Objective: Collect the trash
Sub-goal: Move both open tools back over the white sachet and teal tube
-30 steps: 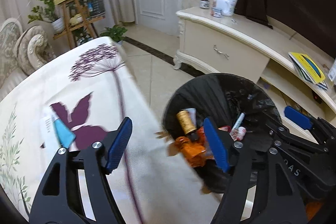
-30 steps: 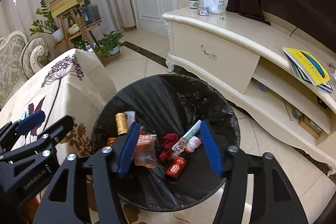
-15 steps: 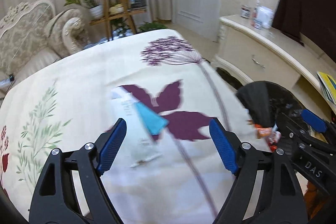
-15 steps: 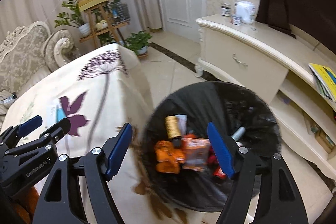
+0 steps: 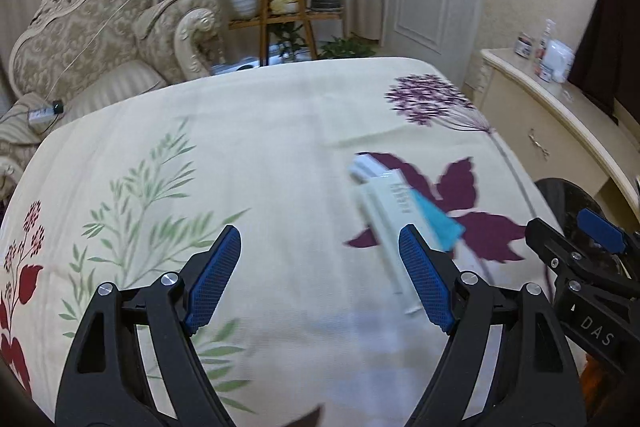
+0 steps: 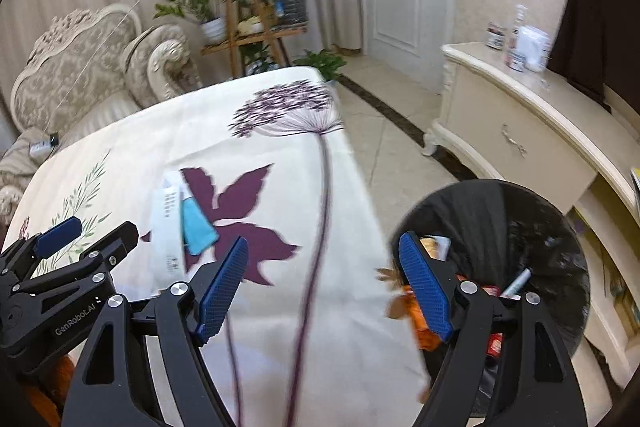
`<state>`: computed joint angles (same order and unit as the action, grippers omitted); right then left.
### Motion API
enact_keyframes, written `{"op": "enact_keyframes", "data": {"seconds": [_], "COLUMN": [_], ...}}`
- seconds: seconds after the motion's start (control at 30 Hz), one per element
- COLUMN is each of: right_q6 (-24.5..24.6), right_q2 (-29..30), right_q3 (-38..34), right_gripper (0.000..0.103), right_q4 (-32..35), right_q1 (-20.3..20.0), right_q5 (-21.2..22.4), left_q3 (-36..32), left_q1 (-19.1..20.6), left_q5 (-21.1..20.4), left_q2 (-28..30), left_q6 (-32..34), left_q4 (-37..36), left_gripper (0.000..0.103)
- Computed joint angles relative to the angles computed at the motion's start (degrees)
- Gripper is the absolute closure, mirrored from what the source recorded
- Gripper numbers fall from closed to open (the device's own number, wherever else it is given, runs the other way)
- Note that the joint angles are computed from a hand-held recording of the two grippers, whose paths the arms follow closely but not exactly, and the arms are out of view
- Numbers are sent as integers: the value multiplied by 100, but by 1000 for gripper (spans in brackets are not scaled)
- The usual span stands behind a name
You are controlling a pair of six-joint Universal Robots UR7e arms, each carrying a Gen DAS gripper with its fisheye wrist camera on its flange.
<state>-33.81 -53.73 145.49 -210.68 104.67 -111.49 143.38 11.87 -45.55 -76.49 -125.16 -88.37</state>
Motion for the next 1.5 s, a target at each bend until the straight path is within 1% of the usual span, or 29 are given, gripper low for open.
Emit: {"op": "enact_keyframes", "data": {"seconds": [0.13,0.17,0.23,0.33,0.4,0.47,0.6,0.7,0.83,1.0,1.07,1.13,1.23,1.4,1.5], "right_q6": [41,51,100,158,159,148,134,74,0,-60,-68,-48,-37,3,25], "right_q2": [204,246,339,437,506,512,401,271,87,-105,-131,-147,-143,-152,-124], "right_q3": [-142,-169,-218,-249,-254,-248,-208,-131,-31,59,84,88,81,74,53], "right_gripper": [29,30,36,38,40,40,40,40,40,40,40,40,40,40,40], "right_q4": [165,184,293,374,308,250,226,163,140,132,117,141,182,242,287], "right_q1": [215,255,346,445,520,526,425,282,87,-107,-158,-166,-143,-72,-5], "right_q5": [-4,-17,-45,-43,-76,-127,-222,-303,-327,-270,-242,-230,-204,-136,-129], "left_q3": [130,159,212,268,308,337,311,207,108,-8,-7,11,47,273,317], "left_q1": [-120,-154,-225,-295,-313,-307,-160,35,283,587,718,765,759,628,602], "left_q5": [-213,-255,-358,-479,-510,-496,-266,1,276,477,450,422,314,92,53], "left_q2": [-307,-357,-497,-638,-703,-736,-569,-251,33,415,452,430,339,-49,-124], "left_q6": [-307,-364,-495,-626,-666,-640,-300,85,478,961,1149,1227,1158,903,931], "left_q4": [326,368,527,692,675,597,171,-287,-836,-1399,-1590,-1669,-1548,-1467,-1523], "left_gripper": [24,24,24,24,24,24,24,24,23,23,23,23,23,23,23]}}
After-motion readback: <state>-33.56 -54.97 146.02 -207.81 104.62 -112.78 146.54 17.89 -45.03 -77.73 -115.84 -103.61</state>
